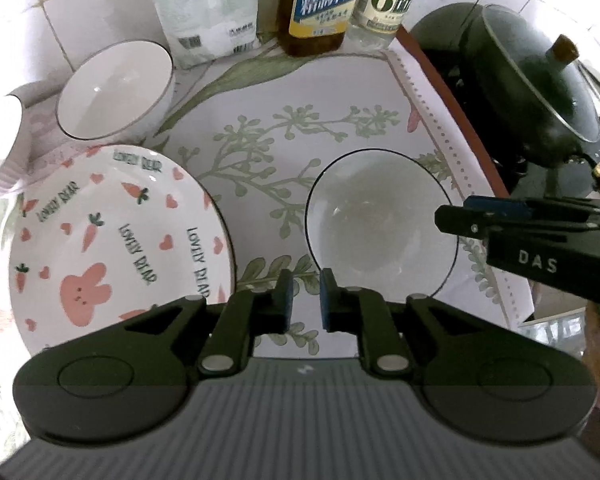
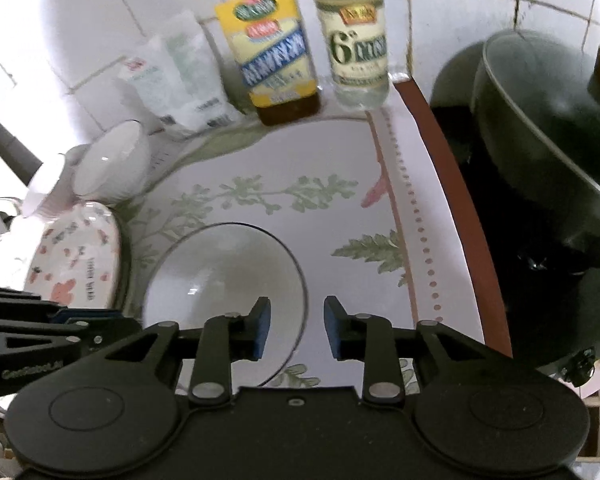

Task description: Organize plates and bowls

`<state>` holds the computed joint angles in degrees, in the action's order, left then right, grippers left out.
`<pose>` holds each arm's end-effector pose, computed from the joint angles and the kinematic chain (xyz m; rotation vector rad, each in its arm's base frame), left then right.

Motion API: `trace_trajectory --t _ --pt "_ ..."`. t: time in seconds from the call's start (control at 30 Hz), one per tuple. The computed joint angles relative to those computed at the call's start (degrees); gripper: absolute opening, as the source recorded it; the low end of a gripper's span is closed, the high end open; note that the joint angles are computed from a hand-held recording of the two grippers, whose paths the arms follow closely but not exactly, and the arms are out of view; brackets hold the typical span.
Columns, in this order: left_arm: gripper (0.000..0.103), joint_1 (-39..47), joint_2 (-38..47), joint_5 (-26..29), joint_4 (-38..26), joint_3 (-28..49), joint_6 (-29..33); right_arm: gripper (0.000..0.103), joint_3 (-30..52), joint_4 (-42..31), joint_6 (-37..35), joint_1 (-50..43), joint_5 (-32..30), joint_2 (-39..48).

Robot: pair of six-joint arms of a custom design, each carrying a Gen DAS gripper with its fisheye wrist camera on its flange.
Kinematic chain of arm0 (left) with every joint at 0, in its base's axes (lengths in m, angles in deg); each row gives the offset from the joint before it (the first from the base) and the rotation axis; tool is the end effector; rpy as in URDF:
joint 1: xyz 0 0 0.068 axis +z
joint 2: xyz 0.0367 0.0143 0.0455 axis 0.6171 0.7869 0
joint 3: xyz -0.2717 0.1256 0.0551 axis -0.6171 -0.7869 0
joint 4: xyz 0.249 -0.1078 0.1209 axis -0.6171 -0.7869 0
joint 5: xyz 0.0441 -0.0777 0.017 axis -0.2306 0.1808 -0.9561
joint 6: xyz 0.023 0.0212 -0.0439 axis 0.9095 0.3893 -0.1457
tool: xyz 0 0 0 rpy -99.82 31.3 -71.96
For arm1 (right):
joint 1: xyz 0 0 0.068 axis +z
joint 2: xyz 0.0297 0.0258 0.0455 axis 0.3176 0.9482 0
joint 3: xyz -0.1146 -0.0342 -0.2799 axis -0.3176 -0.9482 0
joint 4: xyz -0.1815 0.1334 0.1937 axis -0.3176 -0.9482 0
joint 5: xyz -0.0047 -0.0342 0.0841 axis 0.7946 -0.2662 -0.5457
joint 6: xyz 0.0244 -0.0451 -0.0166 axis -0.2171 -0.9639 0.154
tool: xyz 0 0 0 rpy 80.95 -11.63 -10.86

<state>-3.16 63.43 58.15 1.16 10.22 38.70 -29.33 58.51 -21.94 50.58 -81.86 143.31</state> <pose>0.1753 -0.1521 0.1585 0.1567 2.8143 -0.2800 0.1925 0.1223 0.1397 -0.2157 2.6155 0.4089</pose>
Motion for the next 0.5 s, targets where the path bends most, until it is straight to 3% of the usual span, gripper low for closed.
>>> trace_trajectory --t 0.23,0.5 --pt "0.013 1.1 -8.4 1.4 -8.8 -0.4 1.6 0.036 0.1 -4.2 2.8 5.1 -0.6 -10.6" --pt "0.021 1.7 -19.9 0.3 -20.2 0.0 2.1 0.041 6.5 -11.1 5.6 18.0 7.5 -13.9"
